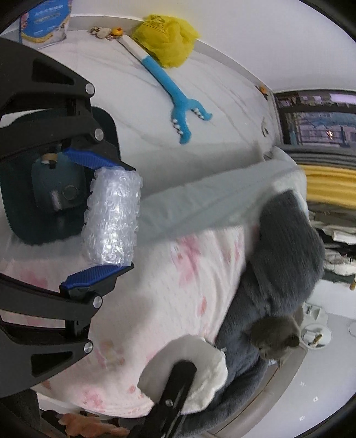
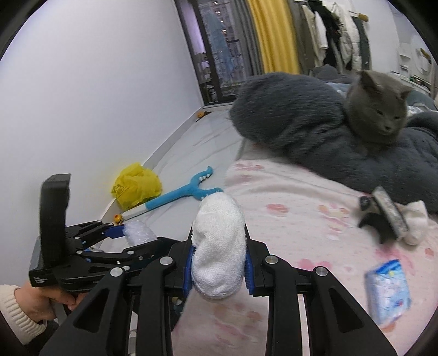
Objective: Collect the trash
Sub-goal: 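Carry the bubble wrap over the teal bin and open the left gripper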
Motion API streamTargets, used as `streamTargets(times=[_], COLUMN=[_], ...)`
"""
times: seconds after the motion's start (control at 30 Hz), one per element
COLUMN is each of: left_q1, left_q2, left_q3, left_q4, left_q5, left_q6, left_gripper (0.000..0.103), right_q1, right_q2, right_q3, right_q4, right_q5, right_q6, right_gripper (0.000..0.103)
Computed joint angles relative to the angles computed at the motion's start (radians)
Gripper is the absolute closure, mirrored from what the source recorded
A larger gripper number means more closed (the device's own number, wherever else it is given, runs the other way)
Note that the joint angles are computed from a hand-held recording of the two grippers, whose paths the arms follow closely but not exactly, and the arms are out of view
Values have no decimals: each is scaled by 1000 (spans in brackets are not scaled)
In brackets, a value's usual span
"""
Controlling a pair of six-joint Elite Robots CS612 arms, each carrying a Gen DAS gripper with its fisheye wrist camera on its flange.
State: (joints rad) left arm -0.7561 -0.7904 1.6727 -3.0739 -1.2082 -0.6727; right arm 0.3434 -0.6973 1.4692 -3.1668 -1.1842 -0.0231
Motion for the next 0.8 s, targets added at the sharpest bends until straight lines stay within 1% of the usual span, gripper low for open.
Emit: streamTargets(times=[0.33,0.57,0.8], left_q1=[36,53,71], left_q2=[-17,-21,-17], left_q3=[61,76,93], left_q4=[62,115,164], left_q5=[-46,-98,-172], left_q6=[-77,-86,-100], left_gripper=[38,38,38], right_q1=[46,68,85], right_q2=[27,41,55], right_q3=[-60,-88,-112], right_q4=[60,100,130], right_q5=[23,23,20], right_q6=[-26,-50,-61], right_gripper=[74,74,74])
